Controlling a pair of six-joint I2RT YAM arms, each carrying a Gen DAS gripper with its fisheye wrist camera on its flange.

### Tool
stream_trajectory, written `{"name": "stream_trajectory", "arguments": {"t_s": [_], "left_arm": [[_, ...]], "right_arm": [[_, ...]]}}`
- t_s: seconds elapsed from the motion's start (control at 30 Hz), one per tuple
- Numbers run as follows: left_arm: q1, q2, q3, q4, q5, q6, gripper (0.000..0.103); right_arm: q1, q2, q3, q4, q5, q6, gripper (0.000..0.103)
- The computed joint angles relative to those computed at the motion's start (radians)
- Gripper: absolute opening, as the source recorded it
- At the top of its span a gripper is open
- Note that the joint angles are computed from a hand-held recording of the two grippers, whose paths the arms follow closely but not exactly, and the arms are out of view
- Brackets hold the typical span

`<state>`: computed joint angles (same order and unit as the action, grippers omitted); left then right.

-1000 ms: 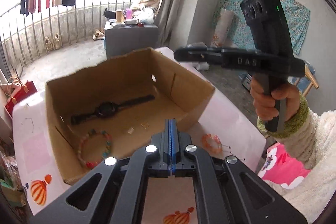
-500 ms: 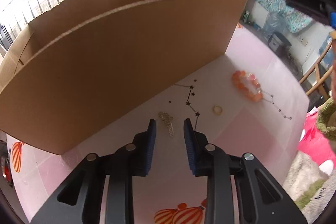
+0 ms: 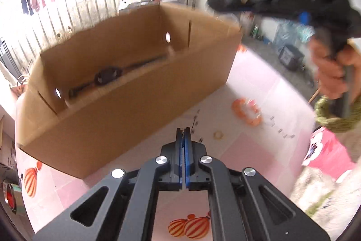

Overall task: Organize jewelry
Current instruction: 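Lower the ring and charm into the box and open both grippers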

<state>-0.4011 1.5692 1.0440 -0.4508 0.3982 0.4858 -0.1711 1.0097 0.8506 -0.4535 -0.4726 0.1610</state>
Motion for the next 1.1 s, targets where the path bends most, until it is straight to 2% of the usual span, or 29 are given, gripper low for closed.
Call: {"name": "stream_trajectory", "arguments": {"t_s": [0.13,0.2,0.3,0.43,0.53,0.7,0.87,1.0,1.1], "left_arm": [[0.058,-0.009,0.157,-0.145,0.179,-0.032,0.001],[0.066,0.019,0.245,-0.189,0.239,-0.063,0.001],[0.061,0.095,0.365,-0.225,0.269,-0.097,0.001],[0.038,0.285,0.601,-0.362,0.201,-0.126,0.001],[0.041,0.496,0.856,-0.568,0.211,-0.151,0.001],[0.026,0.793,1.252,-0.843,0.207,-0.180,0.001],[-0.009,0.864,1.331,-0.888,0.109,-0.169,0.002],[-0.014,0.914,1.408,-0.923,0.081,-0.188,0.002],[-0.005,0.939,1.441,-0.941,0.083,-0.196,0.009]], "right_arm": [[-0.045,0.149,0.130,-0.035,-0.066,-0.078,0.009],[-0.053,0.231,0.209,-0.075,-0.086,-0.133,0.009],[-0.051,0.370,0.344,-0.174,-0.094,-0.211,0.009],[-0.026,0.552,0.528,-0.331,-0.073,-0.324,0.009],[0.002,0.667,0.654,-0.445,-0.032,-0.397,0.009],[0.049,0.753,0.749,-0.526,0.086,-0.457,0.009],[0.084,0.760,0.743,-0.530,0.187,-0.513,0.010],[0.095,0.778,0.759,-0.537,0.209,-0.531,0.010],[0.099,0.793,0.774,-0.542,0.219,-0.537,0.010]]}}
